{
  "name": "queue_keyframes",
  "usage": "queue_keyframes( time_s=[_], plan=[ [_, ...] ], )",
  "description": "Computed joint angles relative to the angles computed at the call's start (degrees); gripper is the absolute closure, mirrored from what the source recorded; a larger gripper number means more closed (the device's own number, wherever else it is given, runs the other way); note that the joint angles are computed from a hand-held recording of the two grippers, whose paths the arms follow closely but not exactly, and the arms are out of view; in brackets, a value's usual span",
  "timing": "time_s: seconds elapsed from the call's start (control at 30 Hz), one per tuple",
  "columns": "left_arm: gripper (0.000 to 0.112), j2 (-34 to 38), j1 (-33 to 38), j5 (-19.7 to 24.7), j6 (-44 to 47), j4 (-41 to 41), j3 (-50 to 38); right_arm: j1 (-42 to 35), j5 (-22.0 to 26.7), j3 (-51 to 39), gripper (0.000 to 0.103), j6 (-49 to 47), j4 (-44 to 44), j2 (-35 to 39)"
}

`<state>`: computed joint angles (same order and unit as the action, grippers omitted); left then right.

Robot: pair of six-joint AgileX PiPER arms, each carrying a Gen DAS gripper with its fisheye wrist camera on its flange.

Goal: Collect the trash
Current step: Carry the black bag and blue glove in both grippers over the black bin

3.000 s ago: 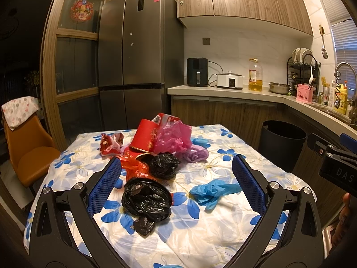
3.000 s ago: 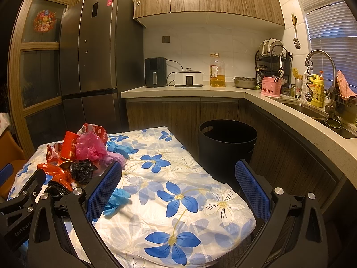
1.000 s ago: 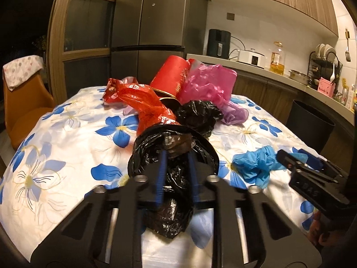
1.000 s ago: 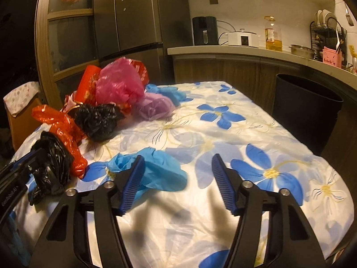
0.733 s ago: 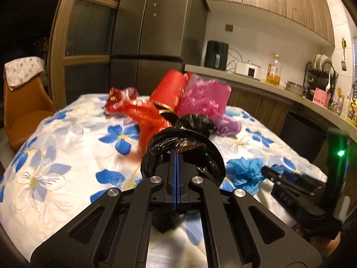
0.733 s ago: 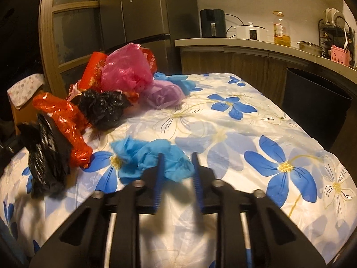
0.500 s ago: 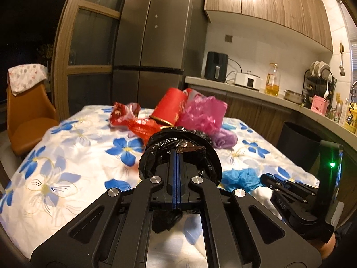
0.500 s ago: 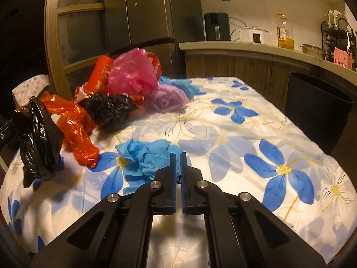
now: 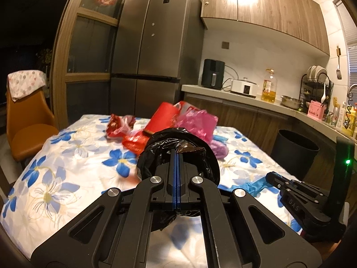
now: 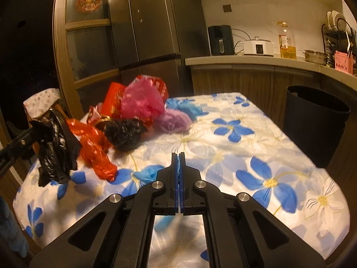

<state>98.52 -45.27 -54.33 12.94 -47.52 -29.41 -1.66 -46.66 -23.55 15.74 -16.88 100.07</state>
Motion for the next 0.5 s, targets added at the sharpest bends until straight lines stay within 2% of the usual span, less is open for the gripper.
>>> queue_keyframes(
  time_s=[0.27,0.5],
  plan=[
    [0.112,1.33,-1.34,3.24,4.79,-0.59,-7.24,-7.51,4.59,-0.32,0.101,6.91,-11.3,-8.94],
    [0.112,4.49,-1.68,7.86,7.79,0.39,-15.85,-15.75,6.58,-3.44,0.101,15.51,-22.21,-11.96]
  ],
)
